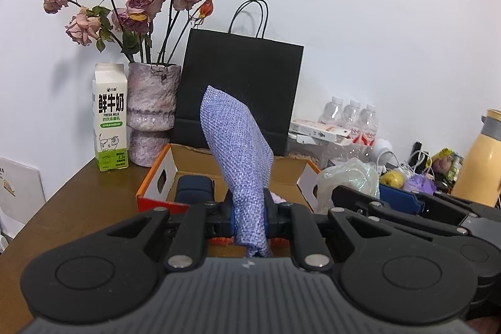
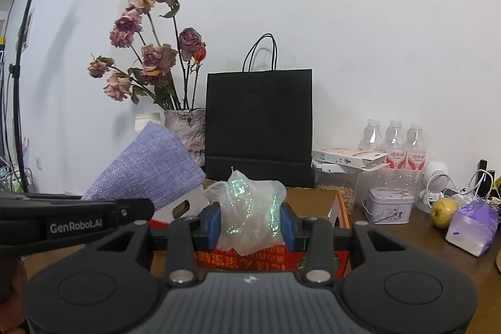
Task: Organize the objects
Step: 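Carry the purple pouch with the left tool while the right tool carries the plastic bag to the red box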
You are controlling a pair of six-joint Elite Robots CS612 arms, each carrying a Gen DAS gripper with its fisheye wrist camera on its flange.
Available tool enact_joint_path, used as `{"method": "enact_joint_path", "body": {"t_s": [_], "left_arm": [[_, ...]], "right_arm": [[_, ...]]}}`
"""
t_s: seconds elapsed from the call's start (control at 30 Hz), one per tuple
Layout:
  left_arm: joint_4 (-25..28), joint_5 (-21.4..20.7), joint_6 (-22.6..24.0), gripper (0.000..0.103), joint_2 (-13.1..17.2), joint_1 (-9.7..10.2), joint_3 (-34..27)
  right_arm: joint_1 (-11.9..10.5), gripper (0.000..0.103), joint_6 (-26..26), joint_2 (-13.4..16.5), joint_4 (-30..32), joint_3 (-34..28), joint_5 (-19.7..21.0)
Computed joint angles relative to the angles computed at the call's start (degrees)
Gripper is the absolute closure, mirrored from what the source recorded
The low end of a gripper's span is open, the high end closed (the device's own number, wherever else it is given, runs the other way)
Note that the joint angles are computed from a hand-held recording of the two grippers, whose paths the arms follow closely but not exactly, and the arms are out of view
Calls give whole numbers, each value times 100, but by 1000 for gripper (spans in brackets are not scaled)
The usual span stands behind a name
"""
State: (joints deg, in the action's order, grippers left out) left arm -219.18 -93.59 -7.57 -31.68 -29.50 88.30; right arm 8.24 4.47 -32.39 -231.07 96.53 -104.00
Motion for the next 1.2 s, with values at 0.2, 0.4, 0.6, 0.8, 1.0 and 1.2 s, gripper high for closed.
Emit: {"method": "enact_joint_path", "body": {"t_s": [0.2, 0.4, 0.6, 0.8, 1.0, 1.2], "left_arm": [[333, 41, -98, 88, 109, 7, -371], [531, 57, -224, 88, 250, 13, -750], [757, 49, -365, 88, 405, 43, -1166], [1097, 34, -356, 88, 579, 59, -1587], [1436, 52, -285, 88, 767, 72, -2010], [1772, 131, -207, 88, 946, 74, -2414]], "right_arm": [[-78, 66, 102, 29, 373, -265, 30], [-154, 66, 200, 81, 691, -534, 50], [-227, 66, 279, 149, 981, -822, 88], [-312, 66, 237, 233, 1269, -1105, 204], [-398, 66, 187, 290, 1556, -1317, 272], [-479, 66, 220, 340, 1952, -1510, 330]]}}
